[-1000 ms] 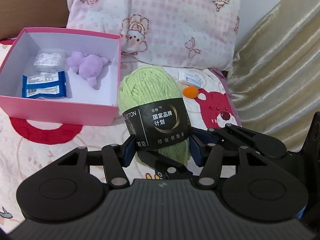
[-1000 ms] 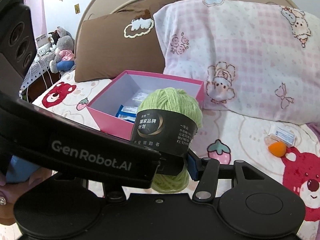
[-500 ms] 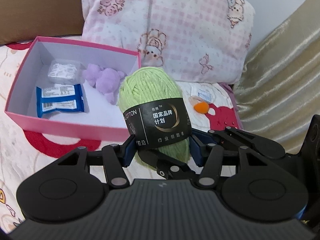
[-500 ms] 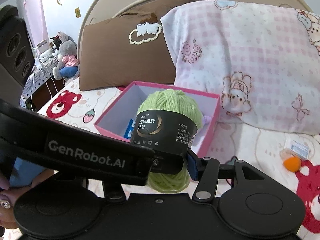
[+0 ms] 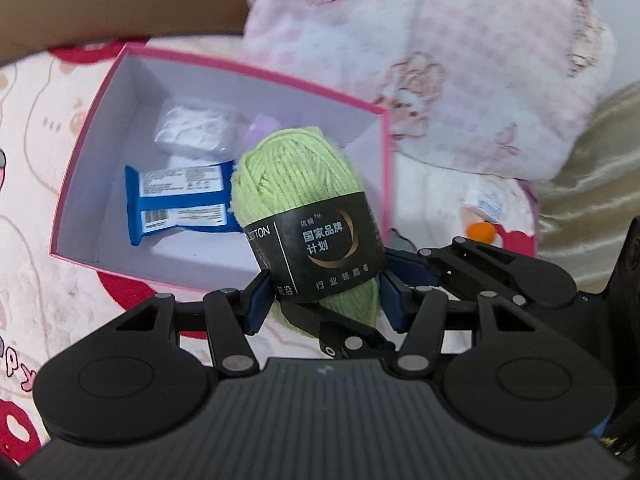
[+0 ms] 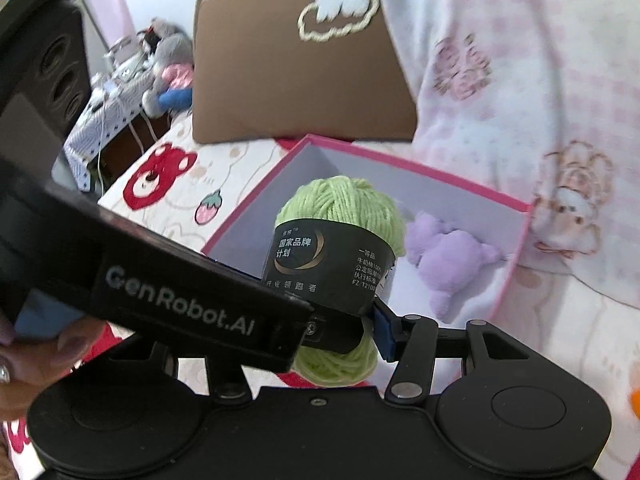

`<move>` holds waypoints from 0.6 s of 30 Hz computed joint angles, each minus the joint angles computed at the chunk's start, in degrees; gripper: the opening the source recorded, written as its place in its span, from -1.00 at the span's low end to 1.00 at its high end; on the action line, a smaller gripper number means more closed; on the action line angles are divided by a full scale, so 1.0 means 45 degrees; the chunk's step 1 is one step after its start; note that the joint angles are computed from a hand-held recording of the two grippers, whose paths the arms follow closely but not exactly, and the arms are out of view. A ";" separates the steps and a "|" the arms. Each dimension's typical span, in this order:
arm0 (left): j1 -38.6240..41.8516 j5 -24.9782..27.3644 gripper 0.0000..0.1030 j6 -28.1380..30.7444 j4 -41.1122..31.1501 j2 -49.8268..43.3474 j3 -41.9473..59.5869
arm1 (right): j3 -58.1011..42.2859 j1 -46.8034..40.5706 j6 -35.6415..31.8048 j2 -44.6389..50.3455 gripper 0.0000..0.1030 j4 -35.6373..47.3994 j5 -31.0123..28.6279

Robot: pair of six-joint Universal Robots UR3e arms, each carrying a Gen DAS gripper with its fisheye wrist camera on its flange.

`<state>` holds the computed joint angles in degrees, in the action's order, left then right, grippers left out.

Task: Organize objects
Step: 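Lower the yarn ball into the pink box beside the plush toy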

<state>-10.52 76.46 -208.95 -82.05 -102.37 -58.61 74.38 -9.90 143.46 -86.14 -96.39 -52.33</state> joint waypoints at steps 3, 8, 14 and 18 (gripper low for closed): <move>0.0303 -0.0070 0.06 0.0106 -0.0445 -0.0738 0.0680 | -0.0888 0.0421 -0.0423 0.1226 0.10 -0.0037 -0.0136; 0.0695 -0.0208 0.07 0.0161 -0.0351 -0.1689 0.1036 | -0.2887 0.0789 -0.0176 0.3256 0.09 0.0547 -0.0385; 0.0885 -0.0894 0.07 -0.0035 0.0323 -0.2061 0.0161 | -0.3927 0.0902 -0.0776 0.4300 0.09 0.1560 -0.1026; 0.0980 -0.1352 0.09 -0.0249 0.0976 -0.1984 -0.0756 | -0.4084 0.0946 -0.0686 0.4504 0.08 0.1940 -0.1471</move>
